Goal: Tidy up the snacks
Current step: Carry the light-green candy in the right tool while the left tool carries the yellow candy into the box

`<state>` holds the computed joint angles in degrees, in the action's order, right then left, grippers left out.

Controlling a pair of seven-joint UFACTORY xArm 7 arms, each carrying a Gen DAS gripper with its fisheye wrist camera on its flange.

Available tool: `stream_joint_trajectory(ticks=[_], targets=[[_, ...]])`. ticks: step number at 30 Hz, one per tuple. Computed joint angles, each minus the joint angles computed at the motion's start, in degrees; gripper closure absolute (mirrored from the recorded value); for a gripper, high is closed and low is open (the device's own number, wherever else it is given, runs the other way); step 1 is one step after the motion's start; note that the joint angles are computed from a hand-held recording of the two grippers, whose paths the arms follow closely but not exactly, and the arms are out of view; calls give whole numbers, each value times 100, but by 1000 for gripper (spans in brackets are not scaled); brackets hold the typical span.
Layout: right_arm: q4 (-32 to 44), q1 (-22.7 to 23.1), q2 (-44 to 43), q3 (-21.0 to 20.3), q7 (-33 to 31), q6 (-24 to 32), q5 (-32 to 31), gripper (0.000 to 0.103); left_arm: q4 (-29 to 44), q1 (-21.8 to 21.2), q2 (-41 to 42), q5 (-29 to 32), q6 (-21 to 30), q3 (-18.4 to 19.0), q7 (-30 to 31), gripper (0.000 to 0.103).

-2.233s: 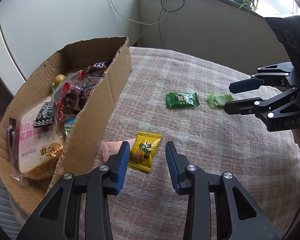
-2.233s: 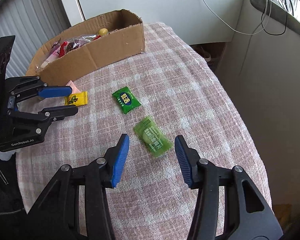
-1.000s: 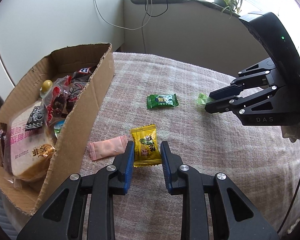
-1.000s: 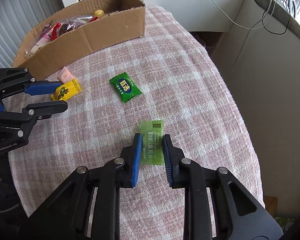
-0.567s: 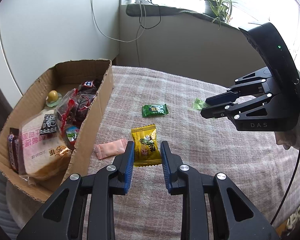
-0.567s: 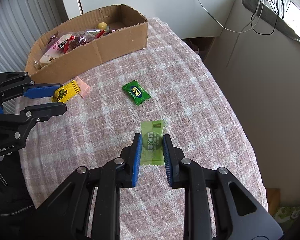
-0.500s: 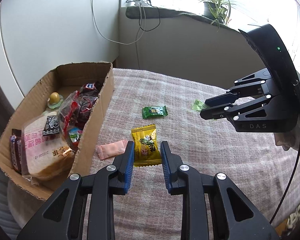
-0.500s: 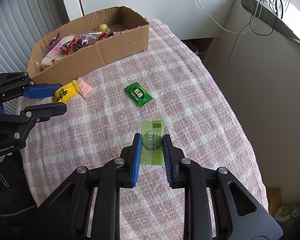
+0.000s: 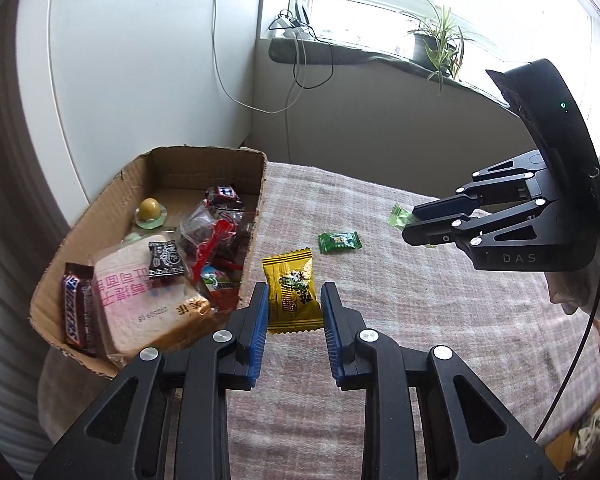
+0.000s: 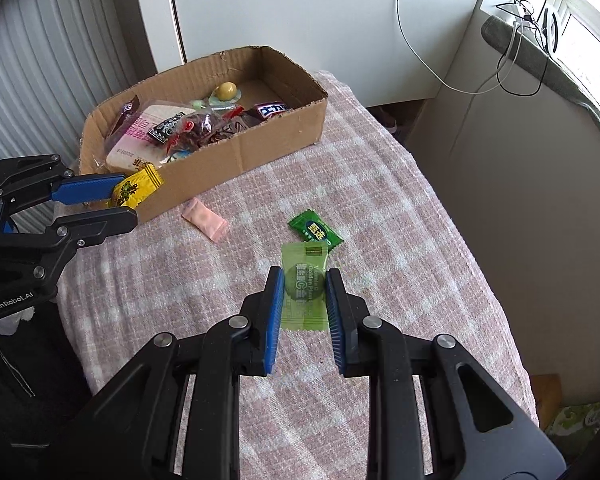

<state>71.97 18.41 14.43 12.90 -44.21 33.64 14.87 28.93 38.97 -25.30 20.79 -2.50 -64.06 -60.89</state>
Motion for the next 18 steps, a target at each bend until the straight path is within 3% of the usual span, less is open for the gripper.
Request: stream_joint_trajectory(ticks=[5, 9, 18], targets=[[205, 187, 112, 80, 240, -18, -44, 81, -384, -515, -190, -95, -141, 750, 189, 79], [495, 373, 327, 128, 458, -7, -176, 81, -604, -690, -288, -202, -198, 1155, 391, 79], [1382, 738, 963, 177, 917, 123, -510, 81, -842, -590, -386, -448, -330, 1455, 779, 79]])
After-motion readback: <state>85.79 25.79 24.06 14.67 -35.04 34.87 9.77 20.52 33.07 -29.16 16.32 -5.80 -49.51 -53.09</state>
